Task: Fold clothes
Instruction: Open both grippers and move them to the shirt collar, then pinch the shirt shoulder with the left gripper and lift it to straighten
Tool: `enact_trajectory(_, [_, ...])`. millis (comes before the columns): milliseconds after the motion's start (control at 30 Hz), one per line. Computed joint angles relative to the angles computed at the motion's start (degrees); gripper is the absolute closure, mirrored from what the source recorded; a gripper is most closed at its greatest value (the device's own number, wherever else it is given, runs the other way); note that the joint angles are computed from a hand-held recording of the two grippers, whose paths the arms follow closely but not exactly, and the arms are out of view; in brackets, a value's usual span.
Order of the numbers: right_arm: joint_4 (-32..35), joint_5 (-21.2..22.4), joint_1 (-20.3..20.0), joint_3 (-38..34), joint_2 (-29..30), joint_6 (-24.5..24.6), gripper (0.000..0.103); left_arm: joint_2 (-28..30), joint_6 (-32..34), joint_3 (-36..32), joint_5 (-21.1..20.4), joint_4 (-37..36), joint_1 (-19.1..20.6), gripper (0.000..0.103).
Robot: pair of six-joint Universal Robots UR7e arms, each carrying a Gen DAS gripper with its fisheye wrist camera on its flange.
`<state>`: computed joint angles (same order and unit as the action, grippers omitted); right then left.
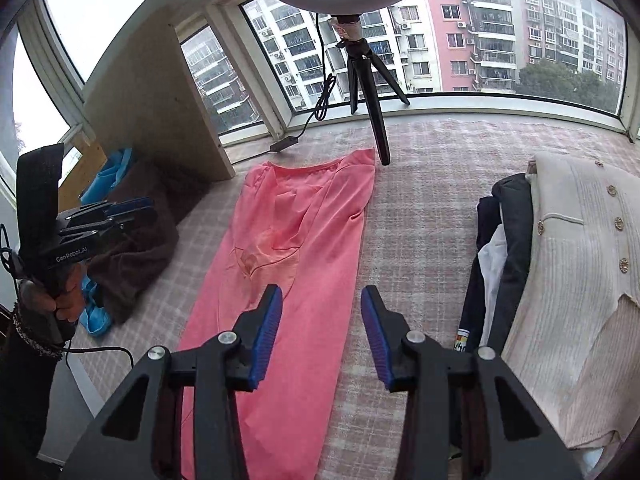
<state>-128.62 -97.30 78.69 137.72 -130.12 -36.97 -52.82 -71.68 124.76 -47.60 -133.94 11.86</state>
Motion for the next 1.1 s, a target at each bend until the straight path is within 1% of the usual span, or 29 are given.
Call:
enact_trajectory(67, [-3.2,0.1,-0.5,-0.3,4.8,0.3,0.072,2.7,5.9,-1.4,-0.6,-4.4,4.7,0.070])
enact_trajectory(233, [-12.1,-1.2,-0.3,-1.3,17.3,1.0,0.072,8.1,16.7,-4.8,-2.4,-12.3,14.5,0.069])
enact_trajectory(333, [-16.4,-2.6,-0.4,-2.3,24.2,1.4,0.072,10.5,20.7,-6.2,-3.8,-16.0,18.1,0.069])
enact_trajectory(400, [-17.9,-2.5,-0.8,-2.8,26.7,1.3,0.072,11.7,22.5,-6.8,-4.5,-17.6,19.3,0.069])
enact_trajectory(467, [-18.7,-1.9,-1.4,-3.2,28.5,1.4,0.072,12.7,24.3,-7.2,-4.4,-18.8,19.7,0.069])
enact_trajectory(500, [-18.7,-1.4,-1.8,-3.3,28.8,1.5,0.072,12.9,24.8,-7.0,-4.1,-19.7,19.5,0.072])
enact_trajectory(533, [-18.8,-0.8,-2.3,-3.5,29.1,1.6,0.072,13.2,25.3,-6.8,-3.7,-20.5,19.3,0.082])
enact_trajectory(567, [-18.8,-0.5,-2.5,-3.5,29.3,1.6,0.072,13.4,25.8,-6.6,-3.4,-21.4,19.2,0.089])
enact_trajectory(600, [-18.8,-0.5,-2.7,-3.5,29.5,1.4,0.072,13.5,25.7,-6.5,-3.1,-21.7,19.0,0.103])
enact_trajectory(667, [-19.0,-0.4,-2.9,-3.6,29.8,1.0,0.072,12.9,24.3,-5.4,-2.1,-23.0,18.6,0.102])
enact_trajectory(733, [-19.1,-0.8,-2.8,-3.5,30.0,0.3,0.072,11.8,22.8,-4.1,0.0,-23.4,17.5,0.102])
enact_trajectory(833, [-19.8,-1.9,-2.3,-3.4,30.3,-1.4,0.072,9.4,17.5,-3.0,4.4,-17.5,15.7,0.102])
enact_trajectory(900, [-20.2,-2.8,-1.6,-3.9,31.1,-1.1,0.072,9.1,17.2,-2.5,4.2,-18.1,16.0,0.100])
enact_trajectory(933, [-20.3,-2.9,-1.4,-4.1,31.4,-0.9,0.072,9.3,17.5,-2.8,3.5,-17.9,16.5,0.097])
enact_trajectory(1033, [-22.7,-0.9,-1.3,-4.7,31.5,-0.1,0.072,10.2,15.1,-5.2,4.8,-8.7,16.6,0.097])
enact_trajectory(1100, [-23.0,0.7,-1.2,-6.0,32.3,2.2,0.072,9.7,14.2,-4.7,4.2,-9.2,17.0,0.098])
